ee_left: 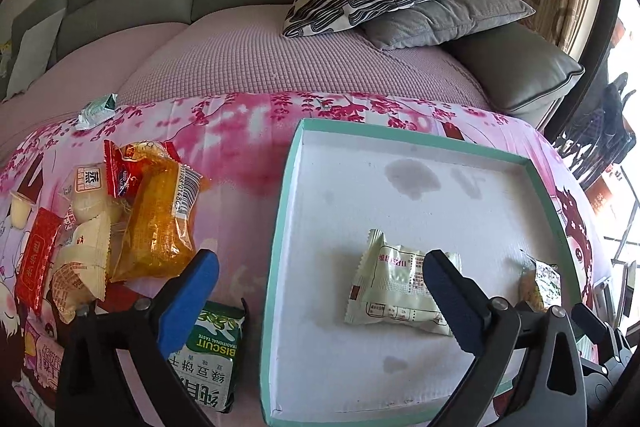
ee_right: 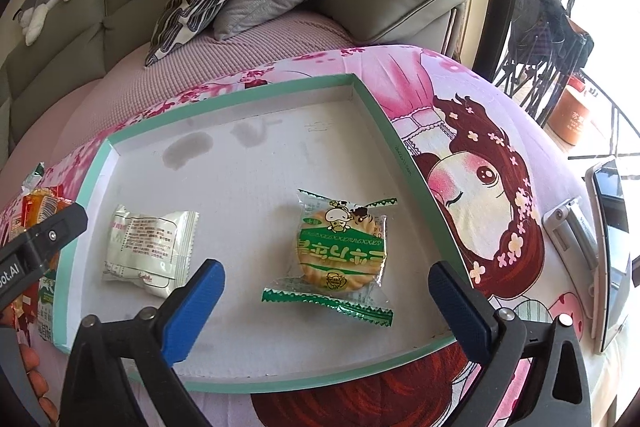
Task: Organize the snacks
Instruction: 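Lower both packets into the tray and open both tools, then withdraw both open tools from the tray back toward the snack pile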
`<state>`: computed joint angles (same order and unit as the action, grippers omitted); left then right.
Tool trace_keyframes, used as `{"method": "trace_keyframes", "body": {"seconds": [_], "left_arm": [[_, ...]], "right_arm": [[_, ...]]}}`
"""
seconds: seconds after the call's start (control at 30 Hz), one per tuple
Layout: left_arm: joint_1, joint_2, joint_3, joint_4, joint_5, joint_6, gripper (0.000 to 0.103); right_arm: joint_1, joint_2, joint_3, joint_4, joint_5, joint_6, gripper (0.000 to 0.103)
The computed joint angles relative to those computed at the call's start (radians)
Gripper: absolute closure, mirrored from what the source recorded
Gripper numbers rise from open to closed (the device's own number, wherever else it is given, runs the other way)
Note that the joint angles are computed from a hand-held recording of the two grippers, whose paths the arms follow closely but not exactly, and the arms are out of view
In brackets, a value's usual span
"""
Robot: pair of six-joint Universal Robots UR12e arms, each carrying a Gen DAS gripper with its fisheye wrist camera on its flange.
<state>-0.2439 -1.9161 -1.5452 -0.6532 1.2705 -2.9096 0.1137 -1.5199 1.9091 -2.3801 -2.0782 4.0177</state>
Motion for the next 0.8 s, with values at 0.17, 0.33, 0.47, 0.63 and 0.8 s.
{"method": "trace_keyframes", "body": {"seconds": [0.17,0.33,0.47,0.63,0.8], "left_arm": [[0.006,0.003,-0.006,0.005,-0.013,-0.012,0.001],[0.026,0.019,-0.013,-0.026,-0.059,-0.004,0.001],[0.05,0.045,-0.027,-0.049,-0.081,0.013,0.001],[0.074,0.076,-0.054,-0.037,0.003,0.014,0.001],[0.115,0.094,-0.081,-0.064,0.037,-0.018,0.001]], "right_arm": [[0.004,0.004,-0.004,-0.003,-0.008,-0.003,0.0],[0.01,0.007,-0.011,-0.004,-0.011,-0.015,0.0],[0.018,0.01,-0.022,-0.014,0.003,-0.034,0.0],[0.035,0.023,-0.05,0.019,0.02,-0.076,0.0],[0.054,0.035,-0.072,0.039,0.05,-0.099,0.0]]}}
